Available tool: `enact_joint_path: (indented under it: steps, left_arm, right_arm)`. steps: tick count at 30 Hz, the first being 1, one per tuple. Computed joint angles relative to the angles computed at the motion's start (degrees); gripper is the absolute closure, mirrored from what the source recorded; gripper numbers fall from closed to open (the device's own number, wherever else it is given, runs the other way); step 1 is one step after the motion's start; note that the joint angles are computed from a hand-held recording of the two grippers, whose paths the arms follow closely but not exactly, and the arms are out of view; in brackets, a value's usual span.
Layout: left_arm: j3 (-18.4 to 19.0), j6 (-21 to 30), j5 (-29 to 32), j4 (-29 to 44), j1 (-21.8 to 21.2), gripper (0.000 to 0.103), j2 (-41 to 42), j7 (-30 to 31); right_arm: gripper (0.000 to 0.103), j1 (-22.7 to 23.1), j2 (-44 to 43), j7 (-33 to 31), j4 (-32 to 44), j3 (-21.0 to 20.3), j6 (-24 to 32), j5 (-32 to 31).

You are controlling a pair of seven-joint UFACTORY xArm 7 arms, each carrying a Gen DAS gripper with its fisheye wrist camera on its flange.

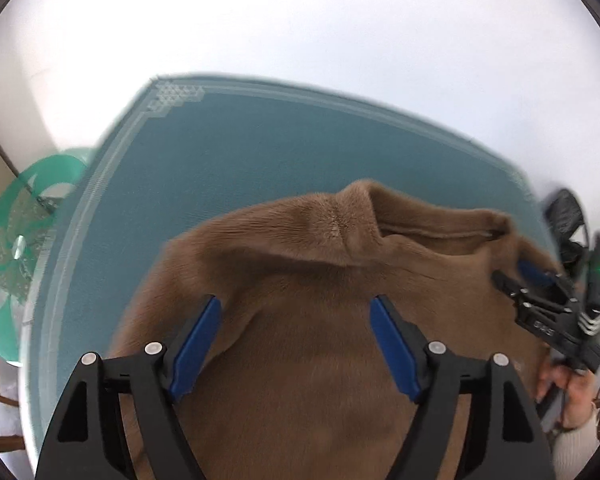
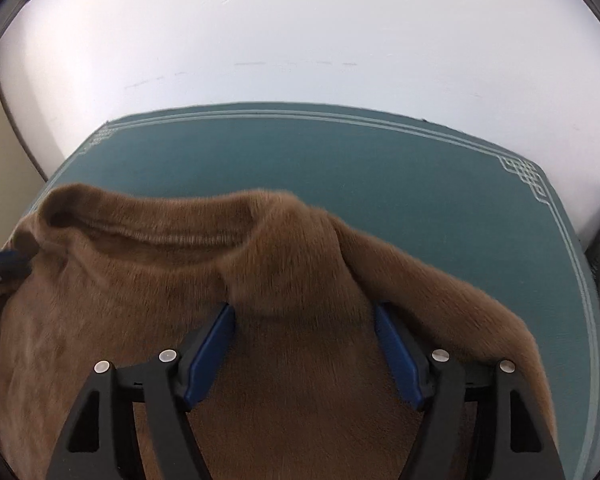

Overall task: Fold clothes
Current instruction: 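Lower the sweatshirt with both grippers and lay it flat on the table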

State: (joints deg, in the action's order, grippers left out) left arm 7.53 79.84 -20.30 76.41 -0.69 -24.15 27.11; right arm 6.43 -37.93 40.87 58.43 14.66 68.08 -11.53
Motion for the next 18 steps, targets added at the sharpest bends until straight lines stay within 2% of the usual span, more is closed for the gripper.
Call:
enact_joint_path:
  steps: [2, 5, 8, 11, 15, 18]
  left_arm:
    - [3.5, 2.2, -0.7, 2.1, 1.1, 0.023, -1.2, 2.8]
    - [10.0, 8.1, -2.2, 5.5, 3.7, 0.023, -3.2, 5.9]
    - [17.5, 15.4, -4.4, 9.4, 6.2, 0.023, -2.8, 8.4]
    - [23.2, 21.8, -3.7, 11.1, 9.2, 0.023, -2.6, 12.2]
    - [26.8, 25.9, -0.4, 9.3, 12.7, 0.023, -3.3, 19.9]
    - [27.8, 26.4, 1.3, 6.5, 15.2, 0.023, -4.0, 24.2]
  right_arm:
    - [0.029, 1.3, -3.2, 0.7, 0.4, 0.5, 1.2, 1.7]
    - [0.029, 2.9, -5.4, 1.1, 3.4, 4.0, 4.8, 2.7]
    - [0.029, 4.4, -2.8, 2.6, 9.6, 8.2, 6.4, 4.6]
    - [0.029, 6.6, 1.0, 3.8, 14.3, 9.8, 5.2, 7.5]
    - [0.029, 9.3, 4.6, 5.3, 15.6, 13.2, 4.2, 7.2]
    - [0.029, 11.0, 6.3, 7.6, 15.5, 15.6, 5.5, 5.9]
